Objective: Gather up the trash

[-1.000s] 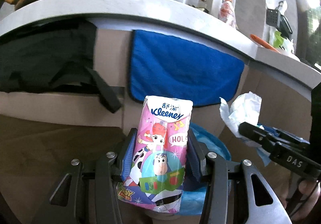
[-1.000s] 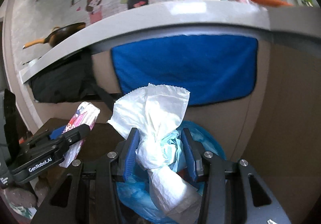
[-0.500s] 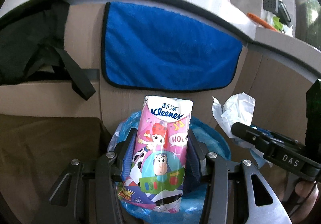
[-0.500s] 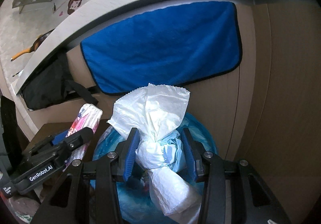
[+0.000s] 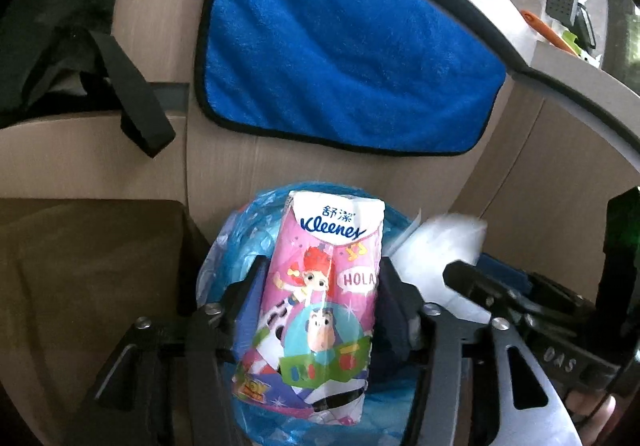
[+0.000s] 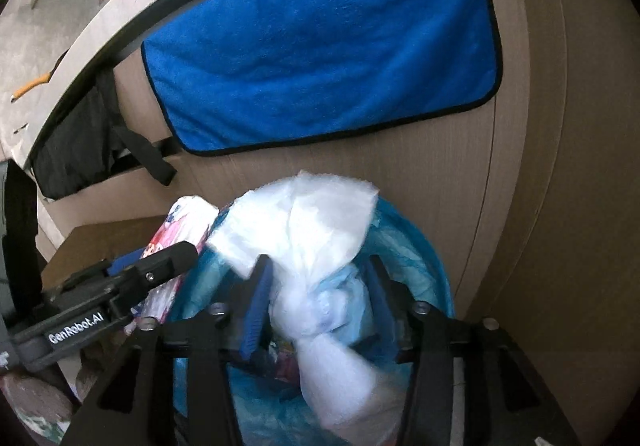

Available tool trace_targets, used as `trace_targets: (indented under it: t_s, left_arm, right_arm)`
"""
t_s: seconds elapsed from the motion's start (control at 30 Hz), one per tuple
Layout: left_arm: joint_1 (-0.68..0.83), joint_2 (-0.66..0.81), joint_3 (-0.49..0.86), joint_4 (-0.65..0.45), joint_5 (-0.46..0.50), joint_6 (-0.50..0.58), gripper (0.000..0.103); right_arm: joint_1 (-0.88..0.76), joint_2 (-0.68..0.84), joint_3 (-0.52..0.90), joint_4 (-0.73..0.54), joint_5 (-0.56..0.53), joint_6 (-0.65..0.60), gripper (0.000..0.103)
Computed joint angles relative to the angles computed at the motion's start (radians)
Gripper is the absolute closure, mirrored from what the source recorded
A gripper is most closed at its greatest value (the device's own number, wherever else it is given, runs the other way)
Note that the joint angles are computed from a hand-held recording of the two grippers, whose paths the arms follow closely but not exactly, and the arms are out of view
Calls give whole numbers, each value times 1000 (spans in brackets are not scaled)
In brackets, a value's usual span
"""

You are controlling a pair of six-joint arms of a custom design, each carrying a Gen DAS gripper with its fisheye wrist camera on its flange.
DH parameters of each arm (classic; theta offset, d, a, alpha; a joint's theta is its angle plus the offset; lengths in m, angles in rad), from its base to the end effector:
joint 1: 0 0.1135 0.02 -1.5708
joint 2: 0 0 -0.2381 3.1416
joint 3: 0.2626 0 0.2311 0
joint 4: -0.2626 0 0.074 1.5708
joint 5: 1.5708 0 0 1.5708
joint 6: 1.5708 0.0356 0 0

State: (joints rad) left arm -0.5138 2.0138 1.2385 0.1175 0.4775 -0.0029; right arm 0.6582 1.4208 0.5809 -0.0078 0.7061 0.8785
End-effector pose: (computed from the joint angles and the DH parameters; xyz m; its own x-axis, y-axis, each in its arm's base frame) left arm 0.3464 -0.2143 0.1507 -0.5346 0.2988 -0.7905 0.7517 0.5956 -0.2833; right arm 0.2079 0.1316 0.1470 -0.4754 0.3728 -0.7969 0.3763 0.9049 0.1988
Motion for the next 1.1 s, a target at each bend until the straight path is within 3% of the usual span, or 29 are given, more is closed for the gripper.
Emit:
trace_targets:
  t_s: [0.03,0.13,0.2,0.3,0.4,0.57,0.7,0.8,0.9,1.0,1.1]
  left_arm:
    - [4,-2,-2,7,2,1,40]
    - [14,-14,-5,14,7,-4,26]
    - [24,-33,-15,12,5,-8,21]
    - [49,-86,-62,10,9,2,21]
    - [85,-215,-196,19,-25,62,16]
    - [217,-472,-435,-31,-15,158,16]
    - [362,-663,-566,-135,16,297,16]
    - [469,-829,-662,-201,-15,408,16]
    - [607,-1000,-763,-234,-5,500,16]
    - [807,-1104,-800,-329,151,612,16]
    - [977,-1146,-802,-425,302,701,16]
  right_arm:
    - [8,5,4,-6,16,5,38]
    - [27,7,1,-10,44,19,37]
    - [36,5,4,-26,44,31,37]
    - [72,5,29,-97,64,79,37]
    - [137,-6,55,-177,100,149,37]
    - [341,33,172,-402,200,385,37]
    - [505,187,373,-648,263,603,35]
    - [628,361,605,-878,300,774,31]
    - [707,467,756,-962,313,837,28]
    - [774,581,909,-1016,328,872,26]
    - [817,761,1165,-1245,322,989,26]
